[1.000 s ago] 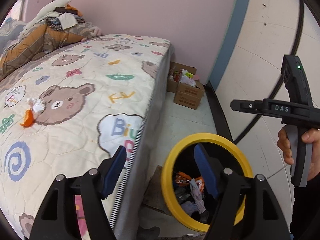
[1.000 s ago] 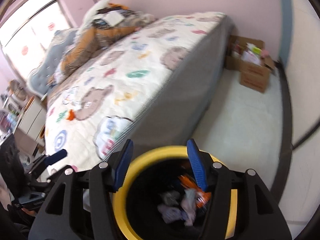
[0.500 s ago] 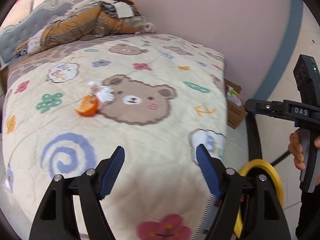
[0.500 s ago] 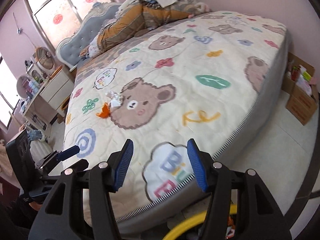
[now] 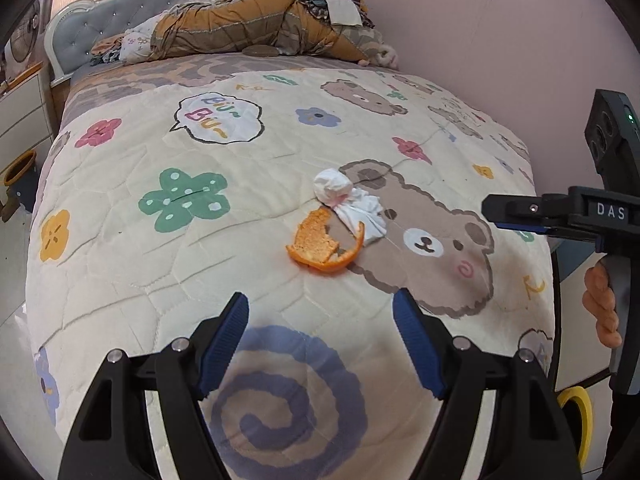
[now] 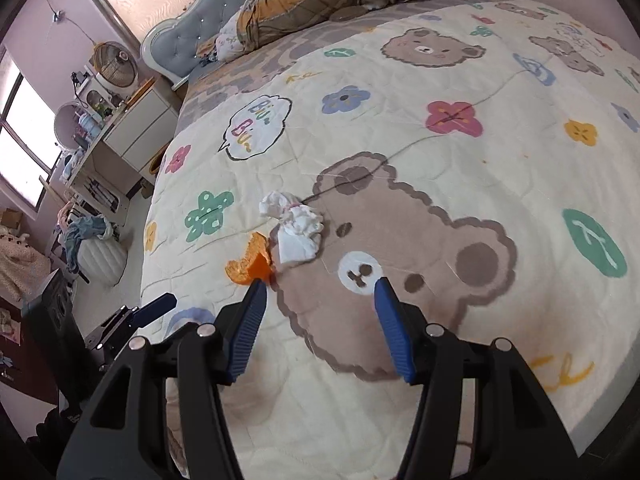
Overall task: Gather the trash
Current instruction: 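Move both open tools back to the tissue and orange peel on the bed, then grasp the white tissue bundle with the right tool while the left tool grasps the orange peel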
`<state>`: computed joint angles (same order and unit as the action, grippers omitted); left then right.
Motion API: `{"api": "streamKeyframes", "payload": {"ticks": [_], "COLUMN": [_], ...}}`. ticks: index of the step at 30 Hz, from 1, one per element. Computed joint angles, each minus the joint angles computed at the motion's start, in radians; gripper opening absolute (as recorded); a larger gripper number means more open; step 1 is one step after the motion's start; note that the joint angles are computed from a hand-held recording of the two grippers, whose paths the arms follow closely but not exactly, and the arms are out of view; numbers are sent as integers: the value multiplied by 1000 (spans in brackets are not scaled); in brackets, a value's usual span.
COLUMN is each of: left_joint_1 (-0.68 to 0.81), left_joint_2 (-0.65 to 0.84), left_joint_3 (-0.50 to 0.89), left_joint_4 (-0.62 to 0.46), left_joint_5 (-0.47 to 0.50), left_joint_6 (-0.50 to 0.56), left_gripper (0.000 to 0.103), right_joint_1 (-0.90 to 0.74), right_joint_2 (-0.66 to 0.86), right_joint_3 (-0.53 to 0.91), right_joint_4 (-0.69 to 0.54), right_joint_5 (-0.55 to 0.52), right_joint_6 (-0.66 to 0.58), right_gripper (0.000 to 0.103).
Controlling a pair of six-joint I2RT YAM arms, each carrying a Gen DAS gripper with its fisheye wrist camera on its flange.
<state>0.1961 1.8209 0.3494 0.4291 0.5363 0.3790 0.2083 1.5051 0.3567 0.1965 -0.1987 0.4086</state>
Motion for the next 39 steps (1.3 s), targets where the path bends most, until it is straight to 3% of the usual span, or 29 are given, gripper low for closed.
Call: {"api": "streamKeyframes", "payload": {"ticks": [9,22,24,27,33,34,36,39], "left_joint_1": [-50,-108,-116,-125,-120,-118,-116,-131], "left_joint_2": [179,316,322,338,345,343,347,339], "left_joint_3": [164,272,273,288,277,275,285,253], "left_joint_4": [-29,23,35,15,42,40,6,53], "left_joint_5": [9,3,2,24,47,44,57,28], "left_joint_6": [-76,-179,-186,-179,-174,-171,-156,-148], "left_gripper": [71,70,65,45,17,4,4,4], "right_joint_1": [55,87,84,83,89,87,86,90], "right_joint_2": [415,646,676,705,702,698,691,682], "right_joint_3": [379,650,676,690,659,651,637,619], "right_joint_4": [-65,-182,-188,-183,-153,-143,-127,-105], "right_joint_5": [-28,55,55,40,29,24,20,20], "right_joint_6": [-44,-77,-77,-72,-78,-74,-68,-51], "right_gripper": [54,55,56,55,35,32,30,29]}}
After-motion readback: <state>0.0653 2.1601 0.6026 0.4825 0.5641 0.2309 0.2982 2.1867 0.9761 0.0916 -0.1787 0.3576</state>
